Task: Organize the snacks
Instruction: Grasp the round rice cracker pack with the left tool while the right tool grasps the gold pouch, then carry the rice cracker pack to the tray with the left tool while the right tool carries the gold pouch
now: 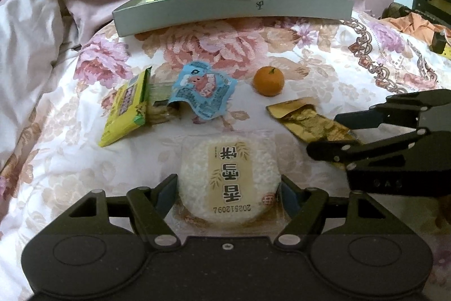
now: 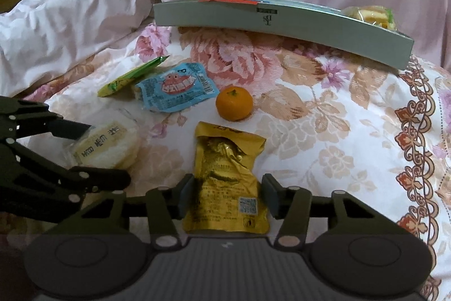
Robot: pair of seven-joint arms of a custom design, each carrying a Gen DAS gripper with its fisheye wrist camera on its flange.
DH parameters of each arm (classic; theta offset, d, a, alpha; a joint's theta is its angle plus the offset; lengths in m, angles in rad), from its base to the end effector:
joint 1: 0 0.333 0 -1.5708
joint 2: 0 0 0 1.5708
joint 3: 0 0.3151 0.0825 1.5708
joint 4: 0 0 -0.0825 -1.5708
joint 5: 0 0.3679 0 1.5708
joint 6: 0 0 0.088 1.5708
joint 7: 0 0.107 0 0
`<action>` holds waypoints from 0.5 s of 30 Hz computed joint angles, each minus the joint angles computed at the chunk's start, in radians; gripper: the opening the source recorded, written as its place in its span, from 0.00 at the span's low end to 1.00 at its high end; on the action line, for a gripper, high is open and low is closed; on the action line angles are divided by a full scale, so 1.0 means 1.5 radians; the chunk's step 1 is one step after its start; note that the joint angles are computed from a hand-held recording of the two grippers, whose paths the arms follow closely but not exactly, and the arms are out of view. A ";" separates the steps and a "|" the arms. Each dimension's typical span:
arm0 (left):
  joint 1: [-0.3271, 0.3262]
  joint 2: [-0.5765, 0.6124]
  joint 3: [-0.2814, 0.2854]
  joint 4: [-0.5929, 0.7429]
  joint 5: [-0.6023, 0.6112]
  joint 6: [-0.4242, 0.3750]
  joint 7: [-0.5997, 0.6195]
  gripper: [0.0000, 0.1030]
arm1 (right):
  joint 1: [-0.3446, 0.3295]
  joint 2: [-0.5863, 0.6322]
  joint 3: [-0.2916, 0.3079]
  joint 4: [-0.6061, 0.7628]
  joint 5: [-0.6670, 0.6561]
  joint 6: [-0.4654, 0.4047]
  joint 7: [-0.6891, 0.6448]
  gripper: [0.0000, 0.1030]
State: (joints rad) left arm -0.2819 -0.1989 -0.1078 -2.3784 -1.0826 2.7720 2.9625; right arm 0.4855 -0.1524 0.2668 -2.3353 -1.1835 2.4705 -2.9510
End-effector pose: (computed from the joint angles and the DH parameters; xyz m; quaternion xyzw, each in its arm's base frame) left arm 0.4647 -0.1511 0.4572 -0.3148 0.8606 -0.3680 0.1574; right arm 0.3594 0.3428 0.4314 -0.5953 0.6755 -0.3262 0.2880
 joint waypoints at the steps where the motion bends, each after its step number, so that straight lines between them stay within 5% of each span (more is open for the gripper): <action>1: -0.001 -0.002 0.000 -0.001 -0.005 -0.002 0.001 0.73 | 0.002 0.002 0.002 0.004 0.005 -0.008 -0.010 0.50; 15: 0.001 0.004 -0.002 0.008 -0.068 0.022 -0.007 0.73 | 0.025 0.013 0.013 0.022 0.004 -0.055 -0.043 0.43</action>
State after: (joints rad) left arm -0.2807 -0.1933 -0.1101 -2.3671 -1.1843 2.8053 2.9526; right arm 0.5224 -0.1333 0.2857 -2.3028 -1.1775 2.3880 -3.0148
